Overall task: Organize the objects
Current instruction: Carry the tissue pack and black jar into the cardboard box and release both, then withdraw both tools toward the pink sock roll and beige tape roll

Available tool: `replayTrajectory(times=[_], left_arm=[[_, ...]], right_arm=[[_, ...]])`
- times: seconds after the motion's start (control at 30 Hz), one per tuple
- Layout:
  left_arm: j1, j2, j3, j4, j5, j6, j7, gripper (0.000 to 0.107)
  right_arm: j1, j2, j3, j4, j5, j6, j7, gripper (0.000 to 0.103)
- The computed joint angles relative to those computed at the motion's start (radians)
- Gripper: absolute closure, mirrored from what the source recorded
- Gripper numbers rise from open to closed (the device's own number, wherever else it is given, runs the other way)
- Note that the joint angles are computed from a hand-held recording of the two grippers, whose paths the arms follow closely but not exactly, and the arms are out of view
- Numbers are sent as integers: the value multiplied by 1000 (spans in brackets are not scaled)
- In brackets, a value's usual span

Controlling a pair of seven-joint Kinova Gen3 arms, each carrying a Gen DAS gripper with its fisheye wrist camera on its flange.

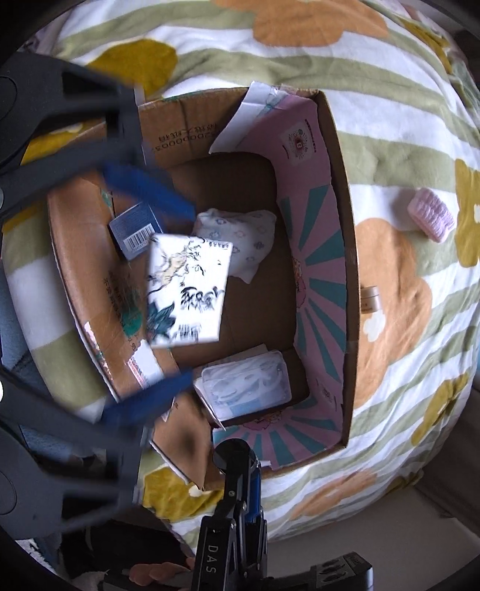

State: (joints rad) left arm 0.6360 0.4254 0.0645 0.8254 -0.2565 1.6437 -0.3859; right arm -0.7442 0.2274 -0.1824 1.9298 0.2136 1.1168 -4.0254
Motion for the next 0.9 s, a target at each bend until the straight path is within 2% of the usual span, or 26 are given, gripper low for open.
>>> replayTrajectory(times=[0.03,0.1,0.13,0.37,0.63,0.9], left_arm=[[-7,3,17,-4,-11,3,-3,5],[-14,-14,21,27,-6,-32,-2,5],[-7,-17,3,30,5,-36,-4,5],[-16,-21,9,26,14,-23,6,5],[-22,-37,11,35,13,-23,-6,5],[-38,-22,12,-13,14,20,-70,5]], right_arm=[[-13,7,20,-9,-7,12,-28,61],[-19,16,9,-12,7,26,-75,29],[-22,20,16,-17,2,34,-97,24],[-5,27,20,-24,-23,21,-146,23],[-2,38,34,-41,-31,28,-257,23],[30,37,44,-49,-57,38,-301,23]])
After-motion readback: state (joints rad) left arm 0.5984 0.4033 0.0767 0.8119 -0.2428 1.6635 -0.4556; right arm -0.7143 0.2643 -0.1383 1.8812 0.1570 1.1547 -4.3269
